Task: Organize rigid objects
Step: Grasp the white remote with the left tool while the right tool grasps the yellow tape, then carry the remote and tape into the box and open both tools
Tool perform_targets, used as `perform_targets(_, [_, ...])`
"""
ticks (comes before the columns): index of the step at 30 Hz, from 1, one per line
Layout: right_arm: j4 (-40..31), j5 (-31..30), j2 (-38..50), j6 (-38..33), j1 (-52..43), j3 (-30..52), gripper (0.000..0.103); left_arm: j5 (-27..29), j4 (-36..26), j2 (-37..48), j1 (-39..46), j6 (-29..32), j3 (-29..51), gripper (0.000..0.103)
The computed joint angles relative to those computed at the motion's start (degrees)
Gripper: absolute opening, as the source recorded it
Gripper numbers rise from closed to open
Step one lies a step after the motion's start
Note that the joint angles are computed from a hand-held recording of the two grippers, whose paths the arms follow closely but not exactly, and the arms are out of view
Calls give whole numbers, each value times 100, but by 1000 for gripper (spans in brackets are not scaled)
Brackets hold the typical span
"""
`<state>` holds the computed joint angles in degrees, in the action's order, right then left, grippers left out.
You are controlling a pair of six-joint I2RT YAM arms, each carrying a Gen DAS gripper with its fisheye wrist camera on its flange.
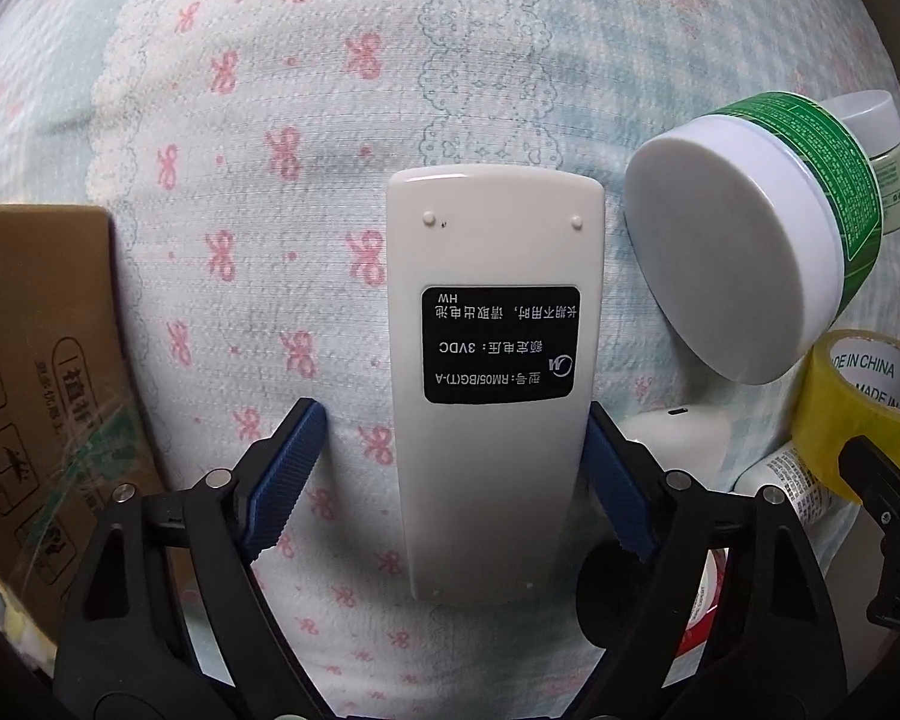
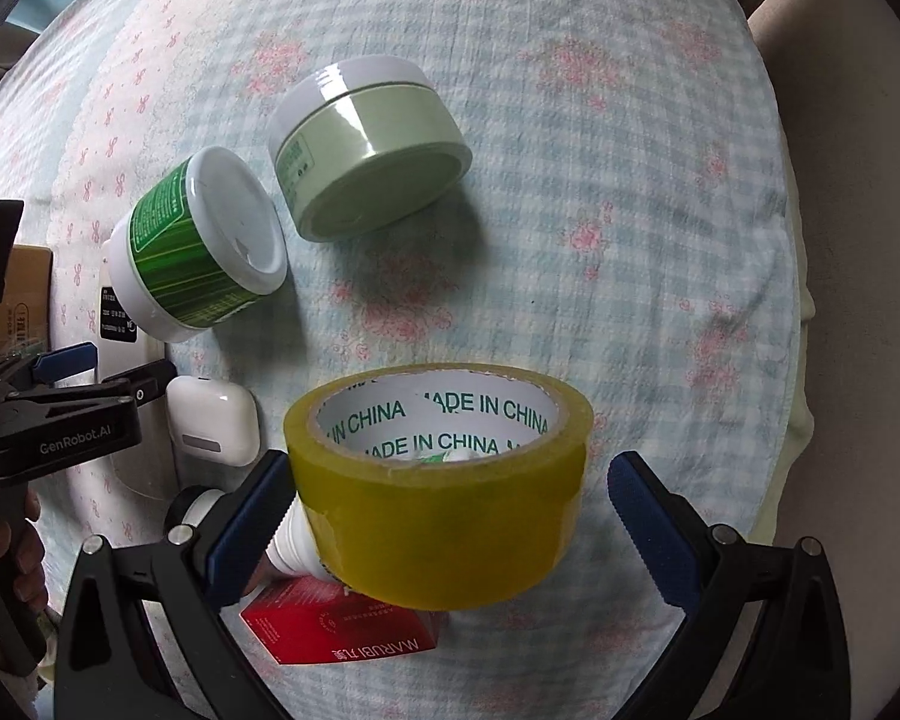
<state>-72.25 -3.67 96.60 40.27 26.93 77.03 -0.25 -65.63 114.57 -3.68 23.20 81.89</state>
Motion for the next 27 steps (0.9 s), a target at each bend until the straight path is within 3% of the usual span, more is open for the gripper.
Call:
perform_targets(4, [31, -85, 81, -62, -57, 50, 96, -78, 111, -228, -152, 81, -257, 70])
perform_targets(8, [-35, -22, 72, -13, -71, 135, 96, 5, 128, -412, -197, 184, -455, 55])
perform_targets(15, [-146, 3, -127, 290, -88, 159, 95, 121, -45, -583, -1, 403, -446, 55])
perform_targets(22, [-468, 123, -444, 742, -27, 426, 95, 329, -824, -875, 587, 838, 12, 55])
perform_targets(27, [-1226, 387, -676, 1248, 180, 1287, 95, 639, -1856, -1204, 1060, 1266, 829, 54])
